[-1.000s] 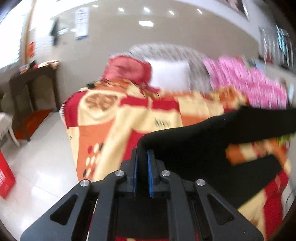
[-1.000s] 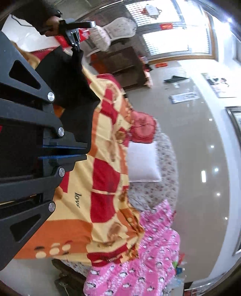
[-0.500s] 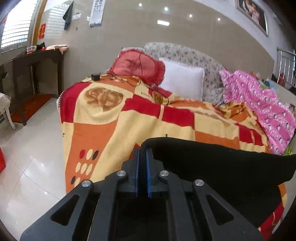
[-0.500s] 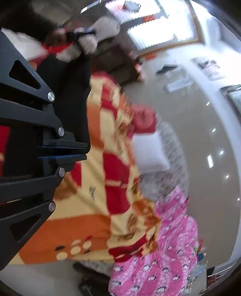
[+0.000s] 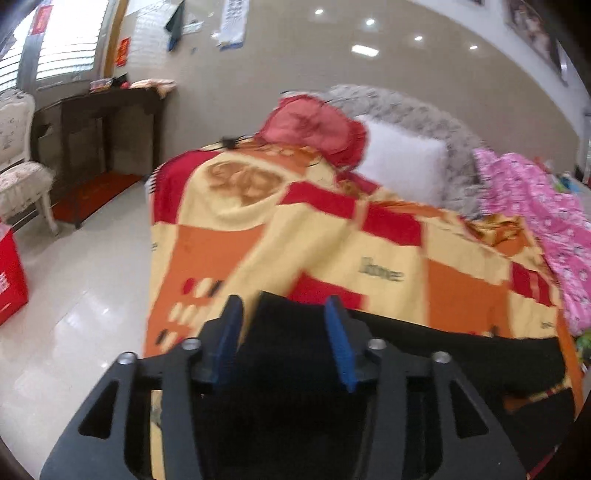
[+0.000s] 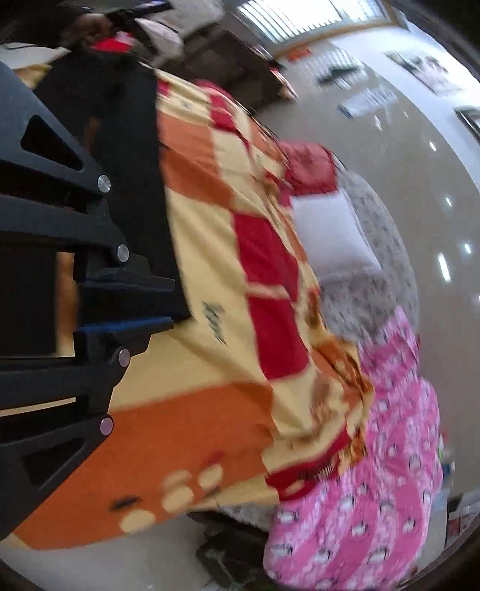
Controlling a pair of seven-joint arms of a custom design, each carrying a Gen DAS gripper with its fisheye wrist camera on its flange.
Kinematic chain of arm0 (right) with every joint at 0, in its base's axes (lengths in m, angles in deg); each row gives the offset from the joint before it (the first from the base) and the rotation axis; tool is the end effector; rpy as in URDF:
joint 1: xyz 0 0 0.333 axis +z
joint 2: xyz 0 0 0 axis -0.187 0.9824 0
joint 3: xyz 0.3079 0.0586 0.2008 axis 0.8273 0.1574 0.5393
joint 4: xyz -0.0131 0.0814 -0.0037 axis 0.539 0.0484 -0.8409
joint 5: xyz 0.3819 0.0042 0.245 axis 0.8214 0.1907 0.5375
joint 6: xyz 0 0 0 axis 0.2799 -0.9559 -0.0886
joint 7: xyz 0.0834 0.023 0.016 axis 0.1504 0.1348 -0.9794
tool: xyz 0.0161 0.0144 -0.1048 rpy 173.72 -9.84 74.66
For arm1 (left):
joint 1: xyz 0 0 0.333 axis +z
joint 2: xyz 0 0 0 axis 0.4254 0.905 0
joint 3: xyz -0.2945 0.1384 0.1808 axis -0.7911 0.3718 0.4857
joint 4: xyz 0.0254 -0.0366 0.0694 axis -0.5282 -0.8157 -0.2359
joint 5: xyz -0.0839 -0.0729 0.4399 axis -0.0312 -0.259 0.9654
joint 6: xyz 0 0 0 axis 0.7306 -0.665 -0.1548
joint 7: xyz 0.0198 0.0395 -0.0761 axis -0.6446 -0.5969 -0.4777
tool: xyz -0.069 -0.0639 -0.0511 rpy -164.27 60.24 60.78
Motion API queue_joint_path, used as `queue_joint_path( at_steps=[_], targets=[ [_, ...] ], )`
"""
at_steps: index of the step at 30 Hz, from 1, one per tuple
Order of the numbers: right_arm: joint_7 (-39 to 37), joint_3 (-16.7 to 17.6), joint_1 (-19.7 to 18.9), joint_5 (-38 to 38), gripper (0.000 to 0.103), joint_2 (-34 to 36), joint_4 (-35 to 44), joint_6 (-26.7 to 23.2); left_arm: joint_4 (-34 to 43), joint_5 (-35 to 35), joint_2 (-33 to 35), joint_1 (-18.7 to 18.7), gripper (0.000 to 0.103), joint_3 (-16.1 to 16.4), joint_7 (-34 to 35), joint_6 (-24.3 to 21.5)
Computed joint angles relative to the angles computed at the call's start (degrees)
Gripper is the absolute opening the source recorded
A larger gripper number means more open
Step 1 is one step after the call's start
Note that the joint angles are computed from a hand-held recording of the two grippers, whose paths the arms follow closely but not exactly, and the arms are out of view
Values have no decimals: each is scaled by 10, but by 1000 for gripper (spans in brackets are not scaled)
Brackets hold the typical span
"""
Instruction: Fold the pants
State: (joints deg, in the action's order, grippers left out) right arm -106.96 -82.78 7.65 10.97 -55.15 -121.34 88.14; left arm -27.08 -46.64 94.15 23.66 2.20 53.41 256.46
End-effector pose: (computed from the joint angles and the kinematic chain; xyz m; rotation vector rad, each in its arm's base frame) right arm 0.5634 0.2713 0.4433 -1.2875 2.0115 -0.7031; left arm 0.7786 -0.2182 0.4156 -1.6063 1.8069 -1.1520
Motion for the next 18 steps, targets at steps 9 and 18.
queue_joint_path(
  at_steps=[9, 18],
  targets=[
    [-9, -33, 16, 51, 25, 73, 25, 30, -13, -12, 32, 110, 65, -195, 92, -3],
    [-16, -39, 16, 5, 68, 82, 32, 89, 70, 2, 126, 135, 81, -268, 152, -16]
  ],
)
